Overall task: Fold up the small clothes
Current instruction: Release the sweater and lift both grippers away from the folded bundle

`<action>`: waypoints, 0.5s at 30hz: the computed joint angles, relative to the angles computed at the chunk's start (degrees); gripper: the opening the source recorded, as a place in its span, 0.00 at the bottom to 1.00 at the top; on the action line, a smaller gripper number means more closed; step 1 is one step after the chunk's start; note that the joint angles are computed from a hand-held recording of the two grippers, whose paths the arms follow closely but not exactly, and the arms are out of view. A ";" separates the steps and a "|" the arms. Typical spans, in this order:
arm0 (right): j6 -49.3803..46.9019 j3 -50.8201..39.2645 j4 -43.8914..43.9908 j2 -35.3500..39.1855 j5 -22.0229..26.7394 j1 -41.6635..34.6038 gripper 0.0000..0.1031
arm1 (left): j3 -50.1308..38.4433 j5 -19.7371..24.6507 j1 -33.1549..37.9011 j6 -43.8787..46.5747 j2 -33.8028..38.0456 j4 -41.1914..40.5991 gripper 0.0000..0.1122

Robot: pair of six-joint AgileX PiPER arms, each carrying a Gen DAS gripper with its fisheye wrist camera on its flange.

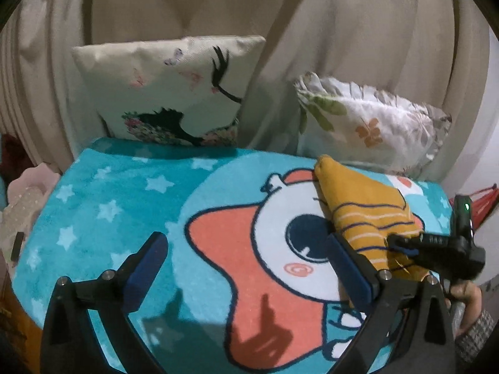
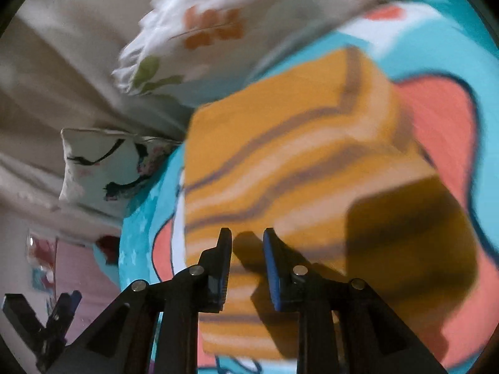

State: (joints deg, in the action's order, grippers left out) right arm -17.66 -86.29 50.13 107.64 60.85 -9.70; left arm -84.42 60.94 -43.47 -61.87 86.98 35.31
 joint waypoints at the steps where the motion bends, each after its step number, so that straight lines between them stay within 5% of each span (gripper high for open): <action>1: 1.52 2.66 -3.14 -1.98 -0.56 -0.11 0.24 | -0.03 -0.91 0.58 1.25 0.32 -1.39 0.90; 6: 4.10 12.12 -10.15 -11.39 -4.35 0.56 0.26 | -0.56 -2.64 1.15 5.37 1.28 -4.08 0.90; 15: 21.09 7.18 -30.58 -16.39 -10.36 15.92 0.46 | -1.13 1.97 0.60 9.26 2.83 -6.79 0.90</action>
State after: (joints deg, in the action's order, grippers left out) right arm 3.43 -79.11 19.56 91.26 50.48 6.22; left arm -85.55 62.91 -42.87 -52.61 89.81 28.52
